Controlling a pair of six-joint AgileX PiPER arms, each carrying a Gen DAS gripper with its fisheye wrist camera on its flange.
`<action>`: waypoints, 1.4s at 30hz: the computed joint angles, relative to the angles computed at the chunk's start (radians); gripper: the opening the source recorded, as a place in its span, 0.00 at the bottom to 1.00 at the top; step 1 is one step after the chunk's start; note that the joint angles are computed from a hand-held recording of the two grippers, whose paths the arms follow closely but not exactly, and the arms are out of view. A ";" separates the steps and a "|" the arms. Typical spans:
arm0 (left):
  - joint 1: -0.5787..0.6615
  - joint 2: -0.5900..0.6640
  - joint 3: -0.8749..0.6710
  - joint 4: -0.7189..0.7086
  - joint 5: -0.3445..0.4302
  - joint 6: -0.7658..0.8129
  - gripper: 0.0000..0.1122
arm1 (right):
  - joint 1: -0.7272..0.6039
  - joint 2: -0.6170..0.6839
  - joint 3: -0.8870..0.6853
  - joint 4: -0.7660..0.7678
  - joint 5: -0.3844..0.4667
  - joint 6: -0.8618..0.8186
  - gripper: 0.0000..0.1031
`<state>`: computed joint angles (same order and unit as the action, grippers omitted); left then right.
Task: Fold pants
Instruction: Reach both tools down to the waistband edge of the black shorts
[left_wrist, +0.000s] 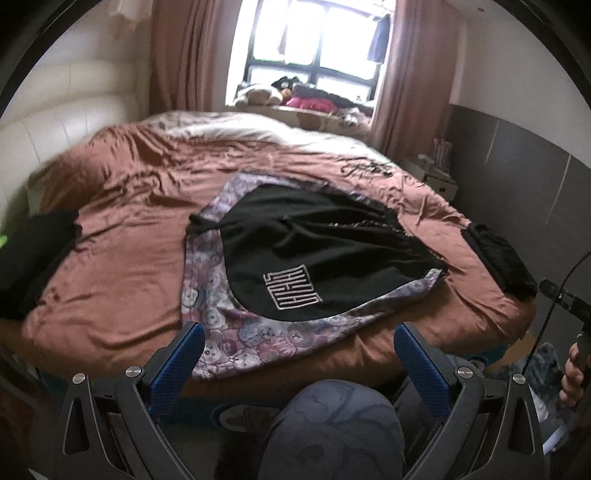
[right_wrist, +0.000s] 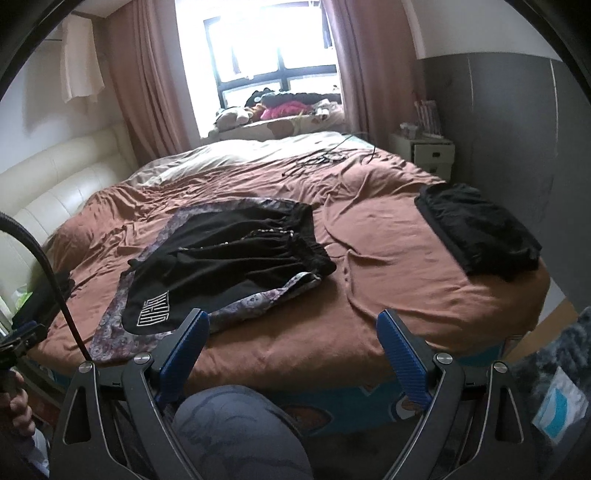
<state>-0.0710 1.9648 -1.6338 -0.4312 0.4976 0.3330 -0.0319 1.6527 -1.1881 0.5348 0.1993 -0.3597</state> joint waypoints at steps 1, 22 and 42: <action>0.000 0.018 -0.022 0.017 0.012 -0.019 0.92 | -0.013 0.021 -0.024 0.051 0.021 -0.054 0.89; 0.120 0.350 -0.382 -0.023 0.261 -0.140 0.89 | -0.190 0.369 -0.405 0.432 0.329 -0.450 0.89; 0.219 0.463 -0.362 -0.430 0.364 -0.018 0.81 | -0.176 0.657 -0.936 0.095 0.556 -0.011 0.89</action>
<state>0.1483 2.4279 -1.9953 -0.8614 0.8611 0.3154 -0.2076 2.3100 -2.1240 0.6302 0.7557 -0.3708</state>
